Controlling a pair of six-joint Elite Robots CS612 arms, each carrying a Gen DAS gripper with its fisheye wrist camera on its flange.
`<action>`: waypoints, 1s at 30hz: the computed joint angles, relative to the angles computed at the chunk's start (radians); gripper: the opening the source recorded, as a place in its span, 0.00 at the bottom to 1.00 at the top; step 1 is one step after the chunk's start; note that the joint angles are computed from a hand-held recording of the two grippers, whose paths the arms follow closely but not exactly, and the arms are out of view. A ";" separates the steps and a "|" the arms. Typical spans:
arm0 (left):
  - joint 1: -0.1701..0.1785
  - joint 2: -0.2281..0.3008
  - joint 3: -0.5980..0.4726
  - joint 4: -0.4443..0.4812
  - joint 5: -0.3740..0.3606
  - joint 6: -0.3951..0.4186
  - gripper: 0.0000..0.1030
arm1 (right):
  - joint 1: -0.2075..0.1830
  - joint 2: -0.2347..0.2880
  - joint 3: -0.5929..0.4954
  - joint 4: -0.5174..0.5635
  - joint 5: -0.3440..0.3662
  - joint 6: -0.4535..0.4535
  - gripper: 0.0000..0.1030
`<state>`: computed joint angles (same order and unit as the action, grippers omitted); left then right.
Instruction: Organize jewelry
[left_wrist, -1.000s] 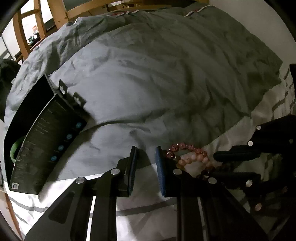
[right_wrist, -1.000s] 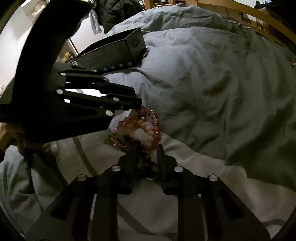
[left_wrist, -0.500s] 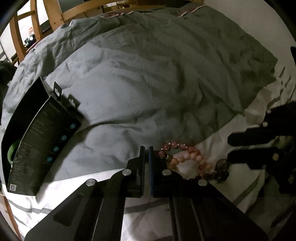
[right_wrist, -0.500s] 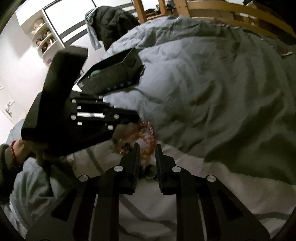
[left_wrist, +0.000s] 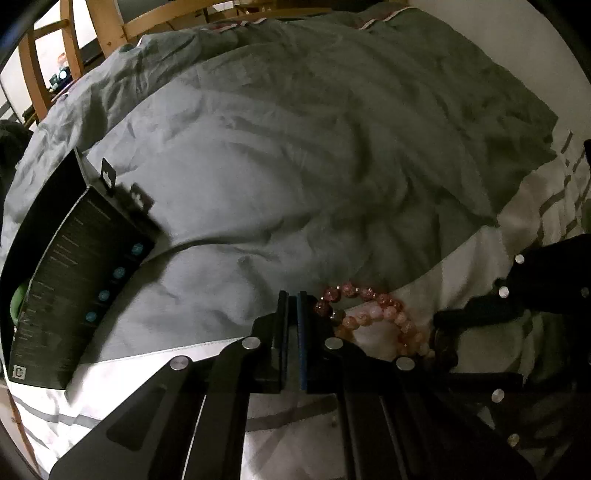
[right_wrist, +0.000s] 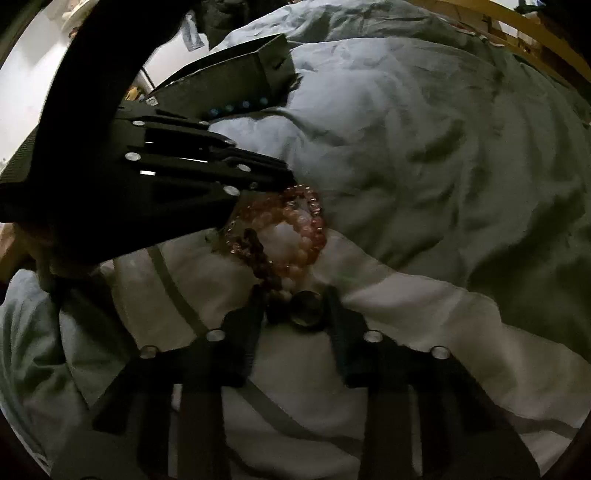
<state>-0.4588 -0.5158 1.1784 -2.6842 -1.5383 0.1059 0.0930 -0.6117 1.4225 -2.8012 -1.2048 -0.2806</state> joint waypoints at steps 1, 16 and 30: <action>-0.002 0.000 0.003 -0.004 0.006 0.005 0.04 | -0.001 0.000 0.001 -0.004 0.006 0.002 0.31; 0.008 -0.008 0.006 -0.012 -0.062 -0.013 0.04 | -0.035 -0.033 0.054 -0.142 0.056 0.106 0.28; 0.013 -0.019 0.026 -0.071 -0.086 -0.047 0.00 | -0.065 -0.056 0.087 -0.283 0.099 0.229 0.28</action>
<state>-0.4462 -0.5353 1.2042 -2.7552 -1.6248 0.0590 0.0277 -0.6674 1.5093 -3.0841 -1.1061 -0.0519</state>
